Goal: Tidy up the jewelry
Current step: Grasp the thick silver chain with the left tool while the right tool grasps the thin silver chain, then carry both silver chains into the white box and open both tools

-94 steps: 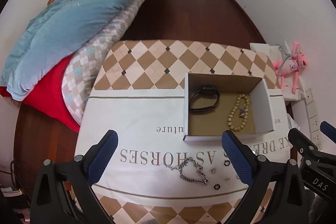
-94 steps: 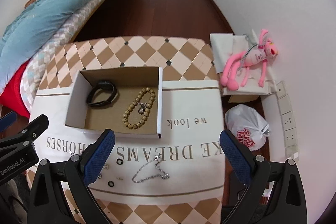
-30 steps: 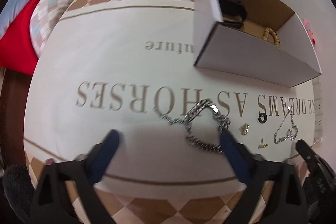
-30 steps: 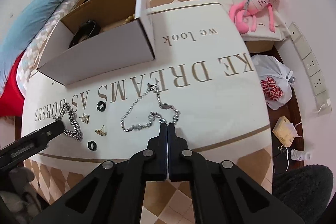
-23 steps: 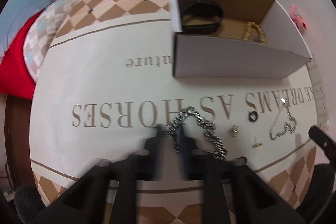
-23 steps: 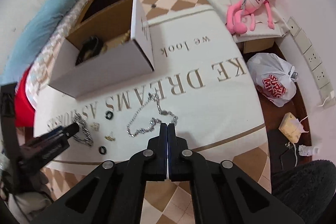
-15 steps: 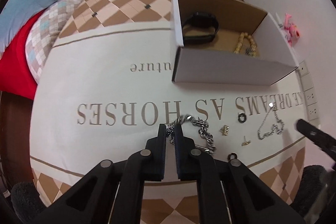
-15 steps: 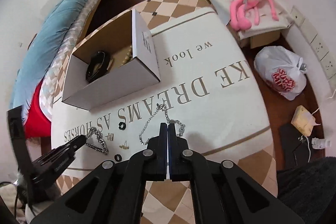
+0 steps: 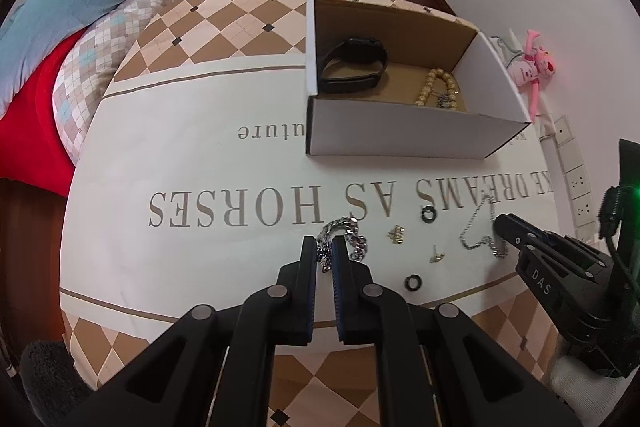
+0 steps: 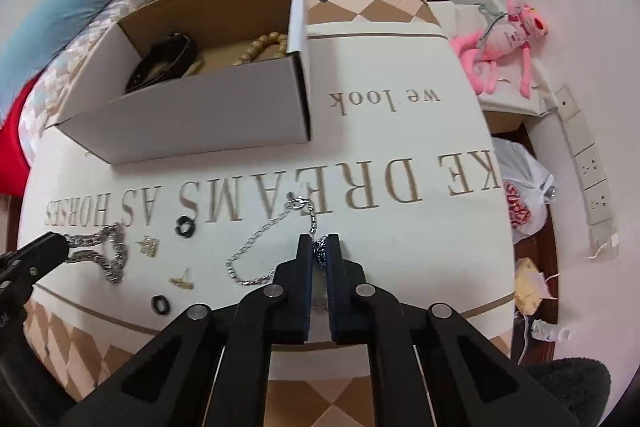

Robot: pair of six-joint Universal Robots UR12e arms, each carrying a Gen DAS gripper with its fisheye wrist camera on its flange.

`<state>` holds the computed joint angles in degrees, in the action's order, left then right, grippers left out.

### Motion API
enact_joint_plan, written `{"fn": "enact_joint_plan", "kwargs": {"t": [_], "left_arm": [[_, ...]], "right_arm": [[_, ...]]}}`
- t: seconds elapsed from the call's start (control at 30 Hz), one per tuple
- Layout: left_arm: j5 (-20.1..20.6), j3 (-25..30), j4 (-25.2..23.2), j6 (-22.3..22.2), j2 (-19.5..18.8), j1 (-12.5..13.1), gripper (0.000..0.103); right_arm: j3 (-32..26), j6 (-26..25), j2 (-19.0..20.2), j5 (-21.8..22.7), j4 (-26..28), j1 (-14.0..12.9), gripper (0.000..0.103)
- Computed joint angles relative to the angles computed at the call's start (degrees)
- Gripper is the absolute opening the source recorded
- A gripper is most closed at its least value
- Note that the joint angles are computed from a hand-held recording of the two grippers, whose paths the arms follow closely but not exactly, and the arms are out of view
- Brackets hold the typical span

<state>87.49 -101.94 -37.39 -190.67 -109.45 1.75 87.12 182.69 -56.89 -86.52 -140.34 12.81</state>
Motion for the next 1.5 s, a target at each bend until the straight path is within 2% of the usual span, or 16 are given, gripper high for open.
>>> {"fn": "enact_joint_plan", "kwargs": {"t": [0.3,0.53,0.67,0.87,1.1,1.3,1.43,1.5], "left_arm": [[-4.2,0.3,2.5,0.0,2.7,1.0,0.004],[-8.4,2.4,4.4,-0.5,4.1,2.3,0.004],[-9.3,5.3,4.7,0.6,3.2,2.7,0.004],[-9.7,10.3,2.3,2.3,0.0,3.0,0.004],[-10.8,15.3,-3.7,3.8,-4.4,3.2,0.004],[-12.7,18.2,-9.8,4.6,-7.4,3.0,0.004],[-11.4,20.0,-14.0,3.7,-8.6,2.8,0.007],[-10.1,20.5,-14.6,3.1,-9.0,2.7,0.014]], "right_arm": [[1.9,2.9,-4.3,11.6,-3.9,-2.6,0.005],[-0.4,3.0,-6.3,17.6,-5.7,-3.1,0.004],[-3.9,2.1,-6.0,20.3,-4.9,-3.1,0.004],[-10.9,-0.8,-2.6,18.0,-0.9,-2.4,0.004],[-18.6,-1.7,3.1,15.4,7.7,-1.9,0.003],[-22.6,-2.6,6.5,13.3,12.1,-1.8,0.003],[-24.9,-3.8,8.1,11.8,14.0,-1.4,0.003],[-26.6,-4.1,9.1,11.4,15.1,-1.3,0.003]]}}
